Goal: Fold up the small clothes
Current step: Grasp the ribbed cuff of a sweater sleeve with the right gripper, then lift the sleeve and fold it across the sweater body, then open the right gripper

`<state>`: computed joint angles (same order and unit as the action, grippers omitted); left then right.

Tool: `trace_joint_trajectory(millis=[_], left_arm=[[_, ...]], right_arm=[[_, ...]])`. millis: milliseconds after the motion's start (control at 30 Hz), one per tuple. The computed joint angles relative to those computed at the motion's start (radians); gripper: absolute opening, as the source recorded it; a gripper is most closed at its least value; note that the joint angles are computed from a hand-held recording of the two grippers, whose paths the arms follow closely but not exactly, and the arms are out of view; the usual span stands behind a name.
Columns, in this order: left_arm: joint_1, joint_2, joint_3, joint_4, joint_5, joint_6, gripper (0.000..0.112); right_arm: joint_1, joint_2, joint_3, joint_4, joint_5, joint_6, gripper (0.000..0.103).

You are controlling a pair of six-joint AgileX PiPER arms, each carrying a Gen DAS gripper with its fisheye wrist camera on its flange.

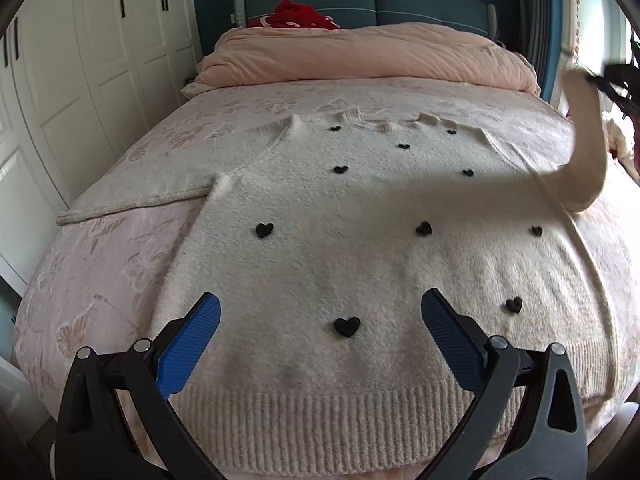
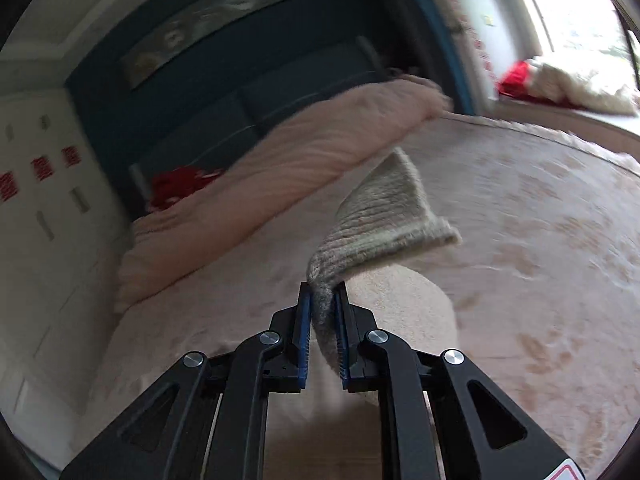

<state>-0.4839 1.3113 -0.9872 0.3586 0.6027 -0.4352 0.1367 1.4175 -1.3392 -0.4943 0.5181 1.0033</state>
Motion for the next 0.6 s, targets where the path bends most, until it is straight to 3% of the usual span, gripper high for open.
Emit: trace_joint_trajectory(millis=[133, 200, 233, 300, 400, 500, 600], left_arm=[[0.107, -0.023, -0.042, -0.192, 0.010, 0.165, 0.098], [0.164, -0.015, -0.074, -0.294, 0.019, 0.259, 0.098], [0.199, 0.001, -0.106, -0.356, 0.037, 0.319, 0.098], [0.268, 0.041, -0.170, -0.504, 0.073, 0.464, 0.098], [0.366, 0.160, -0.306, -0.733, 0.141, 0.640, 0.098], [0.379, 0.379, -0.540, -0.832, 0.244, 0.640, 0.098], [0.342, 0.636, -0.834, -0.857, 0.309, 0.564, 0.098]], right_arm=[[0.248, 0.330, -0.392, 0.156, 0.059, -0.198, 0.018], [0.320, 0.490, -0.550, 0.213, 0.119, -0.236, 0.040], [0.340, 0.531, -0.572, 0.227, 0.126, -0.244, 0.040], [0.356, 0.523, -0.494, 0.210, 0.090, -0.193, 0.040], [0.355, 0.368, -0.195, 0.095, 0.027, 0.051, 0.042], [0.338, 0.196, 0.091, -0.045, 0.061, 0.303, 0.048], [0.236, 0.081, 0.282, 0.070, 0.016, 0.277, 0.049]])
